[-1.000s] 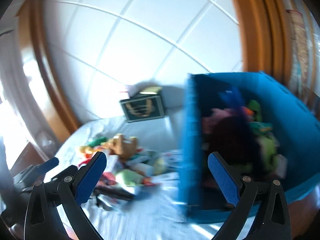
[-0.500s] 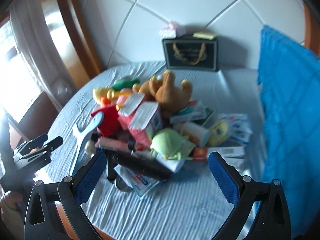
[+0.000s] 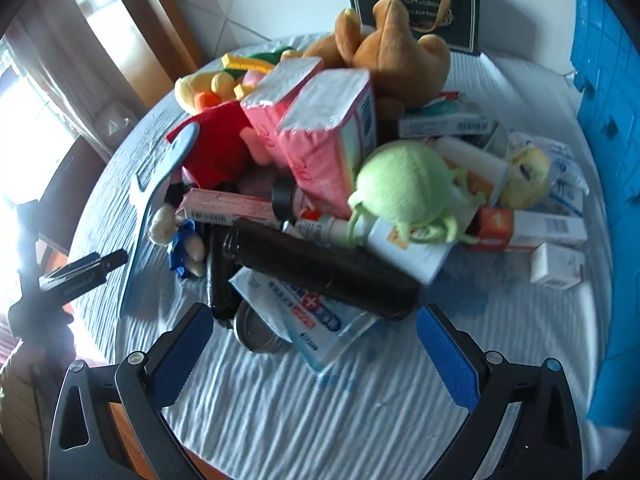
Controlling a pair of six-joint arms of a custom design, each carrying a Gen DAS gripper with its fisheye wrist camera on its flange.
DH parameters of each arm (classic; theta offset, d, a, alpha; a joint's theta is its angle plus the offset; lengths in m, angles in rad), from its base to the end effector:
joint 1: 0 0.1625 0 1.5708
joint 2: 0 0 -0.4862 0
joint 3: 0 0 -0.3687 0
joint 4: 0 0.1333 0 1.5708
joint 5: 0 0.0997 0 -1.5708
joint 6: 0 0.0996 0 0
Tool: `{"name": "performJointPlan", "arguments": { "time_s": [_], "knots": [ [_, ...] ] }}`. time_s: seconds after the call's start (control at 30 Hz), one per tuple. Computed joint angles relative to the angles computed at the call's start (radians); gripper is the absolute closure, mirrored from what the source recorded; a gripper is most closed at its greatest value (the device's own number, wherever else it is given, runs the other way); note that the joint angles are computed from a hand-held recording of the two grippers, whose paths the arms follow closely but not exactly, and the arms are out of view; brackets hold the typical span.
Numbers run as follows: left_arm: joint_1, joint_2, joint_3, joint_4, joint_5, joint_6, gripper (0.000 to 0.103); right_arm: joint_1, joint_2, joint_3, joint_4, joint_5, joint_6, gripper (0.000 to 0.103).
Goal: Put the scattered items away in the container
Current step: 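Grasp the blue boomerang with the left tool while the right tool grasps the white teddy bear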
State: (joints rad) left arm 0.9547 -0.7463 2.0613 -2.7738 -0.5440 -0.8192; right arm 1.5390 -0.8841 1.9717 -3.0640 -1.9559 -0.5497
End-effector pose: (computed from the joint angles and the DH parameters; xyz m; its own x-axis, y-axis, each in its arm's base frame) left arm -0.1358 -0.5699 0.0735 -0.6702 -0.3350 -0.6622 0.1239 0.8293 -0.5449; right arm 0.0765 -0.6103 0.1665 -0.8011 -0.3284 0.5005 -0.4565 0.8759 -0.1561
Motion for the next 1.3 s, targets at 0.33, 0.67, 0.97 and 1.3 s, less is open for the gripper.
{"name": "performJointPlan", "arguments": {
  "time_s": [0.33,0.67,0.97,1.3],
  "knots": [
    [0.125,0.046,-0.074,-0.198,-0.143,0.276,0.032,0.060,0.084,0.002,-0.103,-0.041,0.080,0.000],
    [0.100,0.016,-0.016,-0.231,-0.077,0.295,0.062,0.112,0.165,-0.007,-0.095,-0.035,0.094,0.001],
    [0.077,-0.088,0.130,-0.114,0.071,0.127,0.062,0.179,0.297,-0.081,-0.126,-0.088,-0.012,0.034],
    [0.095,-0.046,0.148,-0.227,0.049,0.111,0.062,0.213,0.452,-0.181,-0.268,-0.197,-0.193,0.034]
  ]
}}
